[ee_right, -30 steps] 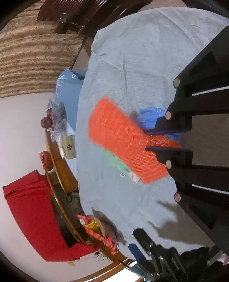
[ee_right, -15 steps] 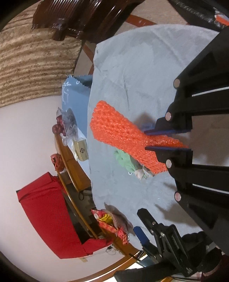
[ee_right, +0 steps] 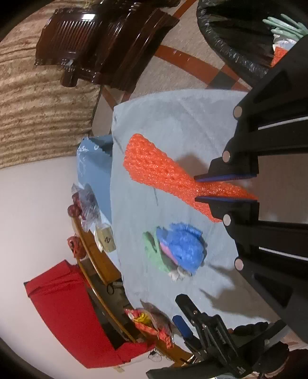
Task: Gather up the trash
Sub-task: 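Grasp an orange mesh sleeve with the right tool while the left tool grasps the blue plastic bag, then carry the orange mesh sleeve and blue bag over the trash bin and open both tools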
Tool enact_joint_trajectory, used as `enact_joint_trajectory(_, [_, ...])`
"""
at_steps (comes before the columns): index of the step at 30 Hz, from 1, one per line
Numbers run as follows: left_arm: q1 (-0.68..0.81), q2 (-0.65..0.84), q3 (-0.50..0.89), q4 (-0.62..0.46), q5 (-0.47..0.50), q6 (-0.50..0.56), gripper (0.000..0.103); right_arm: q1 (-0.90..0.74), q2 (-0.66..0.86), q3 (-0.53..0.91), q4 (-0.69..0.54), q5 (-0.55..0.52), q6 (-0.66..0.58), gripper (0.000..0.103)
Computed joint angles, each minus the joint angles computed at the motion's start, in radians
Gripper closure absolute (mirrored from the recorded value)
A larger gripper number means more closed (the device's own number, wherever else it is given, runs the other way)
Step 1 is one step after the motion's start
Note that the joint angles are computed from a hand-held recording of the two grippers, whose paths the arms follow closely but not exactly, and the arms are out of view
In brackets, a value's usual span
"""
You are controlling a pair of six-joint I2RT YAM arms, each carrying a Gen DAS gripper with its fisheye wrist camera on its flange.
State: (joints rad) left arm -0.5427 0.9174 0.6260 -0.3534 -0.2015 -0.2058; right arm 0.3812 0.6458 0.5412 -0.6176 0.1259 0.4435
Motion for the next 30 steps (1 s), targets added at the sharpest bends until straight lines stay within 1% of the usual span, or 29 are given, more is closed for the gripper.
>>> enact_joint_trajectory(5, [-0.022, 0.108, -0.004, 0.08, 0.0, -0.01, 0.011, -0.043, 0.031, -0.022, 0.035, -0.015, -0.031, 0.091])
enact_joint_trajectory(6, [-0.022, 0.126, -0.003, 0.092, 0.003, -0.01, 0.016, -0.049, 0.035, -0.026, 0.041, -0.018, -0.037, 0.091])
enact_joint_trajectory(8, [-0.018, 0.189, 0.007, 0.118, 0.02, -0.013, 0.022, -0.066, 0.045, -0.038, 0.057, -0.032, -0.047, 0.091])
enact_joint_trajectory(13, [-0.013, 0.294, 0.028, 0.169, 0.055, -0.019, 0.024, -0.119, 0.072, -0.053, 0.086, -0.074, -0.072, 0.091])
enact_joint_trajectory(15, [-0.011, 0.335, 0.043, 0.174, 0.07, -0.02, 0.03, -0.137, 0.076, -0.058, 0.093, -0.09, -0.079, 0.091])
enact_joint_trajectory(16, [-0.014, 0.354, 0.051, 0.175, 0.077, -0.025, 0.031, -0.145, 0.081, -0.061, 0.097, -0.097, -0.083, 0.091])
enact_joint_trajectory(17, [-0.015, 0.364, 0.052, 0.178, 0.082, -0.027, 0.034, -0.144, 0.084, -0.06, 0.096, -0.097, -0.081, 0.091])
enact_joint_trajectory(18, [-0.016, 0.375, 0.054, 0.181, 0.091, -0.028, 0.041, -0.144, 0.087, -0.06, 0.096, -0.098, -0.079, 0.091])
enact_joint_trajectory(19, [-0.015, 0.382, 0.057, 0.179, 0.102, -0.028, 0.044, -0.145, 0.087, -0.06, 0.095, -0.1, -0.079, 0.091])
enact_joint_trajectory(21, [-0.02, 0.386, 0.055, 0.183, 0.101, -0.032, 0.056, -0.152, 0.083, -0.062, 0.091, -0.106, -0.081, 0.091])
enact_joint_trajectory(22, [-0.023, 0.379, 0.052, 0.184, 0.097, -0.031, 0.059, -0.152, 0.082, -0.063, 0.09, -0.107, -0.079, 0.091])
enact_joint_trajectory(23, [-0.025, 0.369, 0.048, 0.182, 0.093, -0.031, 0.065, -0.153, 0.08, -0.063, 0.089, -0.108, -0.076, 0.091])
enact_joint_trajectory(24, [-0.024, 0.361, 0.044, 0.184, 0.1, -0.03, 0.084, -0.153, 0.078, -0.063, 0.087, -0.108, -0.075, 0.091])
enact_joint_trajectory(25, [-0.027, 0.35, 0.044, 0.177, 0.108, -0.031, 0.084, -0.151, 0.073, -0.061, 0.081, -0.106, -0.073, 0.091])
enact_joint_trajectory(26, [-0.038, 0.335, 0.042, 0.172, 0.093, -0.035, 0.084, -0.15, 0.069, -0.06, 0.077, -0.106, -0.073, 0.091])
enact_joint_trajectory(30, [-0.053, 0.28, 0.036, 0.15, 0.084, -0.041, 0.088, -0.136, 0.054, -0.045, 0.061, -0.096, -0.066, 0.091])
